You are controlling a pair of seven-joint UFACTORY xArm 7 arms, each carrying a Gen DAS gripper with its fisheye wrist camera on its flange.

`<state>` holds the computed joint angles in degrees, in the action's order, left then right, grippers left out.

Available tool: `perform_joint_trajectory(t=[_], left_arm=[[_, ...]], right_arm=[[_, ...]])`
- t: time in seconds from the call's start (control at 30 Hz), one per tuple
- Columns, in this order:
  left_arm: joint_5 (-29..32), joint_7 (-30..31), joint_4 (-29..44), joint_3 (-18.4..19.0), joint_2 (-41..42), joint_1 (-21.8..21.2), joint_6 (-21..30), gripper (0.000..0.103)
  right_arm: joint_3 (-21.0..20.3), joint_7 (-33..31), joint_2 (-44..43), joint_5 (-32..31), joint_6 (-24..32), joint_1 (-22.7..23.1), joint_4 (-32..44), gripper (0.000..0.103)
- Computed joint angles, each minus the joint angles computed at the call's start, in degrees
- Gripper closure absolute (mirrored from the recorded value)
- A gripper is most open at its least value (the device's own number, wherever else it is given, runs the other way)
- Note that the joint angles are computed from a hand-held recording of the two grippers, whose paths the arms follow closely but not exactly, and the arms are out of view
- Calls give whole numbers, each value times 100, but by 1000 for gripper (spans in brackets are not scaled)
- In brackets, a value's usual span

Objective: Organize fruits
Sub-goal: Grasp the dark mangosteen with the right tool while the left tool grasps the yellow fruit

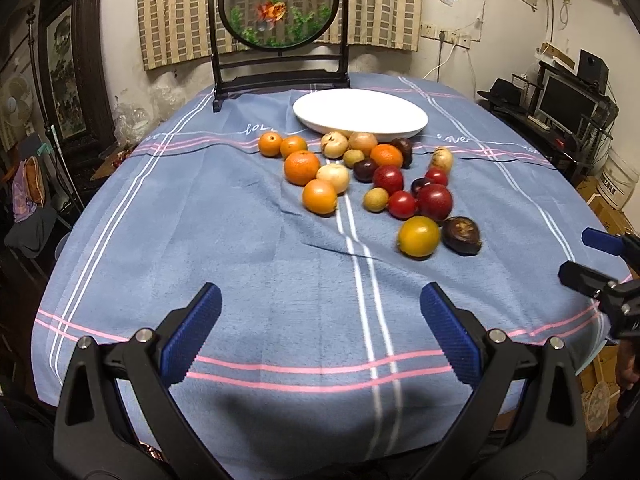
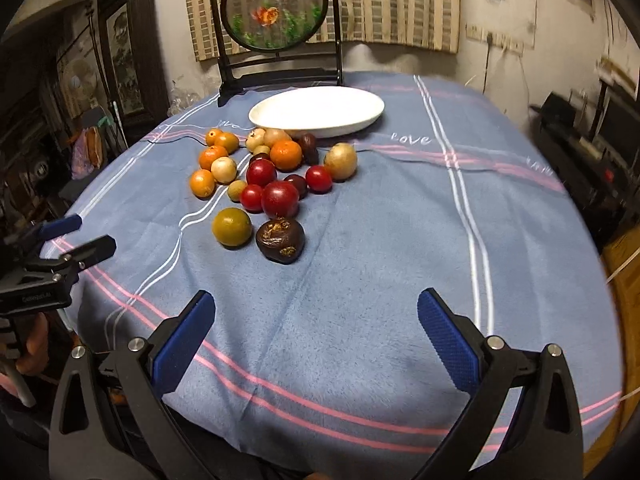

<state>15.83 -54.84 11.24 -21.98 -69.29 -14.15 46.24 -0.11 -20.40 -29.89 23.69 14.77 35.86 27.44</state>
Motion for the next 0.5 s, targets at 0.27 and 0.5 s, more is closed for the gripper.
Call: perform_joint_trajectory(t=[0.27, 0.5], left_arm=[[181, 426, -286, 456, 377, 474, -1064, 2], [129, 1057, -416, 739, 948, 843, -2023, 2]], right_arm=[[-105, -512, 804, 197, -322, 331, 496, 1], [235, -1003, 1722, 289, -154, 99, 1198, 1]])
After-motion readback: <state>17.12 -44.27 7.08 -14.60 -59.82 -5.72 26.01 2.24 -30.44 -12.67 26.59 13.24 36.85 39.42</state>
